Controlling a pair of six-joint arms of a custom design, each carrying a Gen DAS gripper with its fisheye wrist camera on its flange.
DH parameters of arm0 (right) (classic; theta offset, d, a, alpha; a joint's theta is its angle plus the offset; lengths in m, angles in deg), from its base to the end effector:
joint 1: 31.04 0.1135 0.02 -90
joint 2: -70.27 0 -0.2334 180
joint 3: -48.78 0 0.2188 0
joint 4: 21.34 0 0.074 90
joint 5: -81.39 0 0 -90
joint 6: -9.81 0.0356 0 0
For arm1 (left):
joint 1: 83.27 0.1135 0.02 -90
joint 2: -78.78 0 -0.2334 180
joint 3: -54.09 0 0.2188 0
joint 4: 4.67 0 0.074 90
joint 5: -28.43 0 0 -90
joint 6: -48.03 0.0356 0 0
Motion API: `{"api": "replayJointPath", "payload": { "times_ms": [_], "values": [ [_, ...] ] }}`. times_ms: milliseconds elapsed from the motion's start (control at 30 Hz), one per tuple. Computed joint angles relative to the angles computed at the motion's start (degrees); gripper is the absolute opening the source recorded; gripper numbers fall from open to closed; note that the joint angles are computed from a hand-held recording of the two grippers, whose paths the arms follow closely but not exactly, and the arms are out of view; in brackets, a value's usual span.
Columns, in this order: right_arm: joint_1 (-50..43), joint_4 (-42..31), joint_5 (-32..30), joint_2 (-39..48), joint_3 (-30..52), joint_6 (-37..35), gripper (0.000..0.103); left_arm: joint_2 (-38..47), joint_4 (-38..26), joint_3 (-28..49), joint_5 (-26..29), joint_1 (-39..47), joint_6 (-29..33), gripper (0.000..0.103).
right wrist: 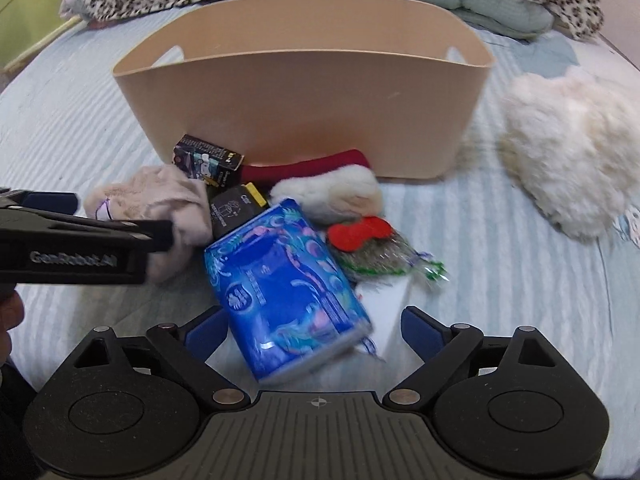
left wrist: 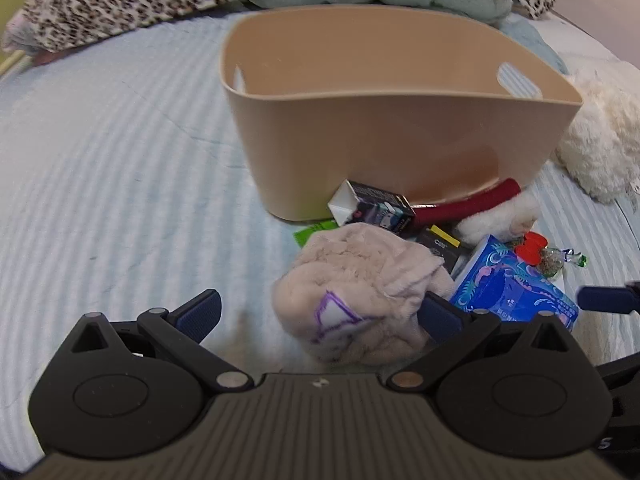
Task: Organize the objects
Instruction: 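Grasp the pink plush with the left tool while the right tool grasps the blue tissue pack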
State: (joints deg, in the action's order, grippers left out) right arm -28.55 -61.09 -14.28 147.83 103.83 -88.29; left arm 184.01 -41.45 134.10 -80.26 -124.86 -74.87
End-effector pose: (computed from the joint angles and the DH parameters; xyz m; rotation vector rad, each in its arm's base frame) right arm 0.2224 0.0132 0.1608 -0.2770 2.6374 0.0991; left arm 0.2543 -0.2104 0.1504 0.0892 2.5607 -0.0509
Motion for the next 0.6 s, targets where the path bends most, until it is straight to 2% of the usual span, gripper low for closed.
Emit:
{"api": "replayJointPath", "payload": {
  "times_ms": [100, 133, 200, 233, 267, 367, 467, 600],
  "values": [
    [1.83, 2.32, 0.21, 3.96, 0.82, -0.35, 0.09, 1.61, 2.57, -0.45, 1.1, 1.1, -0.12, 0.103],
    [2.49, 2.88, 0.51, 5.07, 1.03, -0.25, 0.085, 1.55, 3.57, -1.15, 2.42, 1.64, -0.13, 0.102],
    [4.3, 4.53, 2.5, 6.0, 0.6, -0.64, 0.077, 0.82, 5.2, -2.64, 6.79, 3.26, 0.15, 0.081],
    [4.84, 5.03, 2.64, 5.81, 0.22, -1.14, 0.074, 0.37, 5.67, -3.27, 9.95, 4.32, 0.34, 0.066],
    [5.26, 5.1, 2.88, 5.4, -0.07, -1.12, 0.072, -0.03, 5.74, -3.72, 12.32, 5.14, 0.04, 0.061],
    [4.91, 3.94, 1.68, 3.6, -0.57, -0.53, 0.066, -2.16, 6.28, -5.87, 13.29, 5.33, -0.7, 0.051],
    [3.37, 1.73, -0.07, 0.86, -1.07, 0.16, 0.065, -4.9, 4.79, -7.24, 12.16, 4.3, -0.23, 0.045],
    [0.13, -2.86, -3.13, -3.86, -0.67, -0.37, 0.064, -10.45, 1.41, -8.65, 9.89, 2.1, -1.15, 0.043]
  ]
}}
